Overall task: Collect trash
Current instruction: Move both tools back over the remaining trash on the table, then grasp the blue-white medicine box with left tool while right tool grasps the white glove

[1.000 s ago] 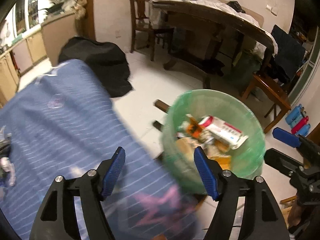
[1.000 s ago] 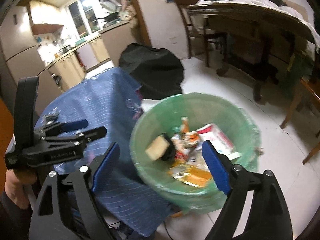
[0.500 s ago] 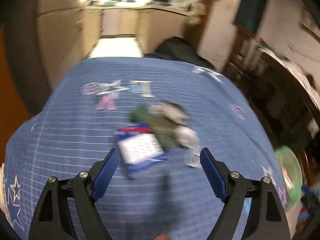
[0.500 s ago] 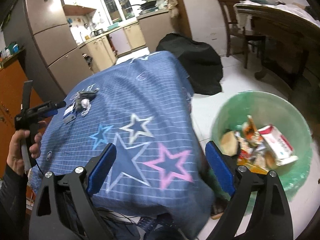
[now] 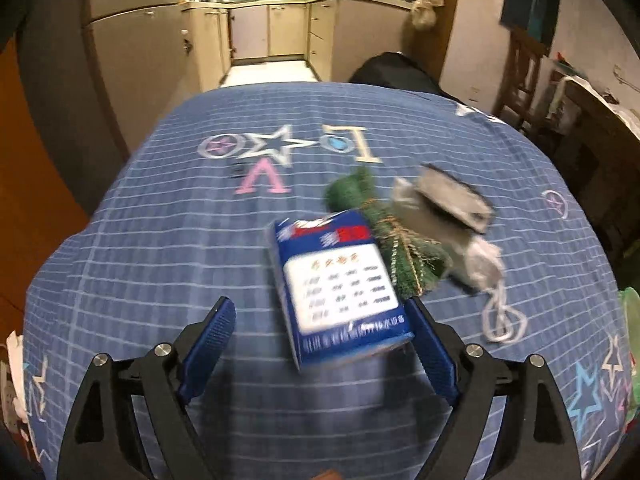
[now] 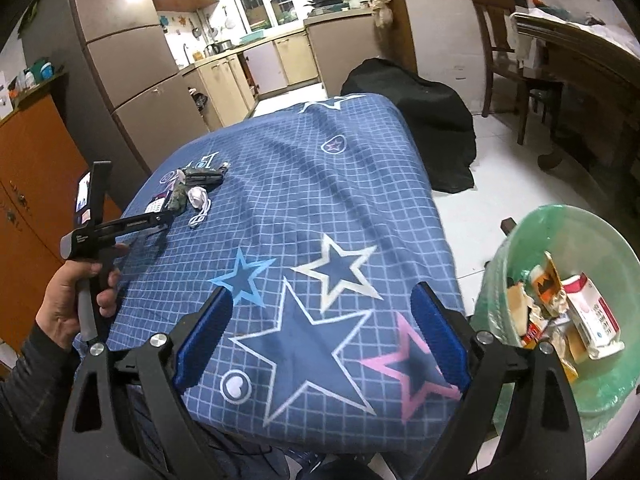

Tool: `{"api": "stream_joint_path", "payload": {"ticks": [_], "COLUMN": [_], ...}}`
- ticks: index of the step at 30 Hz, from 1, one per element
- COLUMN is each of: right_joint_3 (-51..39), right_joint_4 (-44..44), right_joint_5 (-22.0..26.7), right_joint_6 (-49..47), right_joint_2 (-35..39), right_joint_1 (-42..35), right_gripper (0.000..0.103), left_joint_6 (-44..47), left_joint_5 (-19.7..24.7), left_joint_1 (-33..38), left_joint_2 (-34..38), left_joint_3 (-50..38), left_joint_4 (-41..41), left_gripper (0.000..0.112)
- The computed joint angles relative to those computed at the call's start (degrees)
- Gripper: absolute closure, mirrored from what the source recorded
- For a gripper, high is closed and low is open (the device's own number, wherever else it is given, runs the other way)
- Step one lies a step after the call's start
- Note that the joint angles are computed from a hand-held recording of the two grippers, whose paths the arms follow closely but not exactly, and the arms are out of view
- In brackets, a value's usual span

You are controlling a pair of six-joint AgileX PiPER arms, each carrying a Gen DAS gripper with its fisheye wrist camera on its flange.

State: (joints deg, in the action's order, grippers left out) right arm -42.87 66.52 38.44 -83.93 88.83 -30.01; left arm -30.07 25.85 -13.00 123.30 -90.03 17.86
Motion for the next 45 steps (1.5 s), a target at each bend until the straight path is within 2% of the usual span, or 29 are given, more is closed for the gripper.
{"api": "stream_joint_path", "payload": {"ticks": [3, 5, 9, 11, 13, 15, 16, 18, 19, 21, 24, 28, 30, 32, 34, 37, 38, 42, 45], "right_joint_3": [-1.20, -2.28, -5.75, -8.41, -11.18, -13.92, -16.10, -21.33, -23.67, -30.10, -40.57, -48.96, -51.33, -51.20, -50.27, -45.03, -42.16, -29.58, -22.88], "right_joint_4": [0.62, 0.82, 1.77, 1.70, 1.19, 0.19, -1.47, -5.73, -7.57, -12.55, -19.98, -27.32, -31.83, -34.42, -36.84, -37.01, -36.36, -25.28, -15.91], "right_joint_5": [-1.25, -2.03, -2.99, -3.02, -3.51, -3.63, -4.14, -5.67, -6.27, -6.72, -4.30, -2.50, -3.12, -5.07, -7.12, -11.10, -12.87, -18.50, -19.39], "right_joint_6": [0.57, 1.50, 4.03, 5.97, 7.43, 8.32, 9.88, 14.11, 16.10, 22.14, 31.86, 39.47, 43.11, 44.80, 46.79, 46.02, 44.92, 33.67, 24.79], "right_joint_2": [2.18, 3.54, 6.70, 8.60, 10.59, 12.63, 14.19, 18.18, 19.93, 24.46, 30.96, 35.67, 37.13, 37.02, 36.53, 33.84, 32.21, 24.33, 19.44], "right_joint_1": [3.36, 5.91, 12.93, 16.52, 20.47, 23.41, 25.32, 28.83, 29.97, 32.19, 34.59, 37.72, 39.57, 40.78, 41.60, 42.38, 42.55, 41.82, 40.17], "right_gripper": [0.016, 0.016, 0.016, 0.016, 0.016, 0.032, 0.035, 0.045, 0.046, 0.048, 0.049, 0.053, 0.057, 0.061, 0.071, 0.083, 0.083, 0.083, 0.083], "left_joint_6": [2.04, 6.50, 11.36, 10.06, 9.74, 8.92, 8.62, 13.26, 14.06, 11.85, 11.45, 8.82, 8.03, 7.95, 6.71, 6.75, 7.64, 9.06, 8.86], "left_joint_5": [-2.32, -3.02, -1.36, -0.68, -1.17, -2.51, -2.73, -3.60, -3.93, -4.55, -5.67, -5.24, -4.74, -4.67, -4.19, -4.27, -5.03, -7.63, -9.54], "left_joint_1": [2.03, 3.08, 2.92, 2.24, 2.44, 3.57, 4.22, 5.49, 5.61, 5.24, 5.47, 4.85, 4.42, 4.43, 3.97, 3.93, 4.41, 4.59, 4.10], "left_joint_2": [-1.25, -1.63, 0.89, 2.16, 2.56, 1.78, 1.67, 1.47, 1.30, 0.92, -0.22, -0.20, 0.69, 0.54, 1.01, 1.09, 0.46, -1.49, -3.52], "left_joint_3": [3.08, 3.75, -0.36, -2.35, -2.95, -1.82, -1.76, -1.54, -1.25, -0.25, 2.03, 2.06, 0.81, 0.91, 0.13, -0.05, 1.10, 4.66, 8.35], "left_joint_4": [-0.69, -3.58, -5.57, -3.83, -4.47, -4.44, -4.61, -10.13, -10.88, -7.82, -6.92, -3.95, -3.36, -3.29, -2.38, -2.87, -3.73, -6.32, -6.05], "left_gripper": [0.027, 0.027, 0.027, 0.027, 0.036, 0.058, 0.059, 0.059, 0.059, 0.059, 0.059, 0.059, 0.059, 0.059, 0.059, 0.059, 0.059, 0.060, 0.060]}}
